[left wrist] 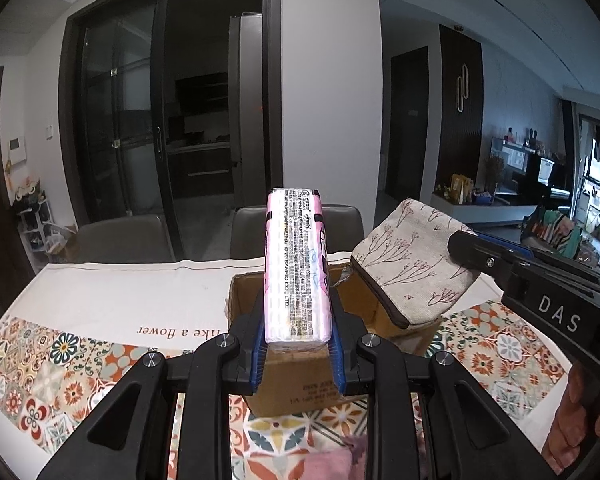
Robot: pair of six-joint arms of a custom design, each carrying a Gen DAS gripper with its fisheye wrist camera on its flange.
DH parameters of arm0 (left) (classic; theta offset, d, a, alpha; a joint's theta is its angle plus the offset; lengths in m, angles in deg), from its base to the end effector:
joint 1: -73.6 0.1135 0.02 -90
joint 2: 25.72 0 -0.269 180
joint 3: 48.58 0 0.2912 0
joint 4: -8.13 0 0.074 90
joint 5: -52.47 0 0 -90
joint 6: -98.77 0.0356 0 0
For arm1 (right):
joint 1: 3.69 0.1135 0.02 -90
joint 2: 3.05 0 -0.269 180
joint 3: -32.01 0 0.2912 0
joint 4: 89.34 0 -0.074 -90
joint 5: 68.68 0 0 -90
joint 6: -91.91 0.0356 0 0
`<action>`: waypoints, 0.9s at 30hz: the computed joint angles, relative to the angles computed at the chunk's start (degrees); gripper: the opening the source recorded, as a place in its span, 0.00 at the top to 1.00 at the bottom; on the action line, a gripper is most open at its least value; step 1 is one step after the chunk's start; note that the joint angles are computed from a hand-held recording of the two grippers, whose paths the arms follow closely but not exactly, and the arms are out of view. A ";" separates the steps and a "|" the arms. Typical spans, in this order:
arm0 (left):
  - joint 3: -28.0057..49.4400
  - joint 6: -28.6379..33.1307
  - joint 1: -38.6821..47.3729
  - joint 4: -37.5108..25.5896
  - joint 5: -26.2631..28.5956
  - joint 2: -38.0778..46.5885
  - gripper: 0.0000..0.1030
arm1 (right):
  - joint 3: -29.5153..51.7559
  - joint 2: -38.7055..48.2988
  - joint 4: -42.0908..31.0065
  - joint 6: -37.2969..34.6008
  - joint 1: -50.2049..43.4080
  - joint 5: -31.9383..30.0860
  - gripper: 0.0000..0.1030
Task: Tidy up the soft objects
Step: 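Lift the pink box and grey pouch and carry both over the cardboard box, then open both tools to drop the pink box and grey pouch into the cardboard box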
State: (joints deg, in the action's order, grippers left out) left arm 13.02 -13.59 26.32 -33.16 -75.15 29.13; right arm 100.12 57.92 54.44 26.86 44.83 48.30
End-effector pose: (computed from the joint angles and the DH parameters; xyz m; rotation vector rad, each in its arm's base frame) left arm 0.1778 -0.1605 0.3097 0.0820 2.0351 -0.0412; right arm 0.1915 0.1922 0.3335 -0.1332 2.0292 0.3212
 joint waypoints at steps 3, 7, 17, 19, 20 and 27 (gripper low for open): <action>0.75 1.57 2.63 2.40 2.02 2.95 0.74 | 0.34 1.86 1.48 -0.54 -2.17 -2.17 0.86; 1.59 2.86 5.90 5.16 5.09 6.93 0.74 | 1.09 5.25 3.43 -1.35 -4.78 -4.75 0.86; 2.00 5.02 11.86 10.05 10.89 14.68 0.74 | 4.22 13.97 5.60 -2.41 -9.16 -9.15 0.86; 2.36 5.26 12.37 10.71 11.33 16.35 0.74 | 5.05 15.65 5.59 -2.78 -9.75 -9.31 0.86; 2.62 5.27 12.55 10.85 11.55 17.09 0.74 | 5.27 16.37 5.60 -2.80 -10.11 -9.59 0.86; 5.57 5.30 13.58 9.99 14.27 22.75 0.72 | 6.36 19.77 5.24 -3.62 -12.03 -10.99 0.86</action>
State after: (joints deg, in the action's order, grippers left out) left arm 18.59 -8.29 39.90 -23.17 -60.88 51.88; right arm 106.48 77.69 59.68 23.24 32.80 37.30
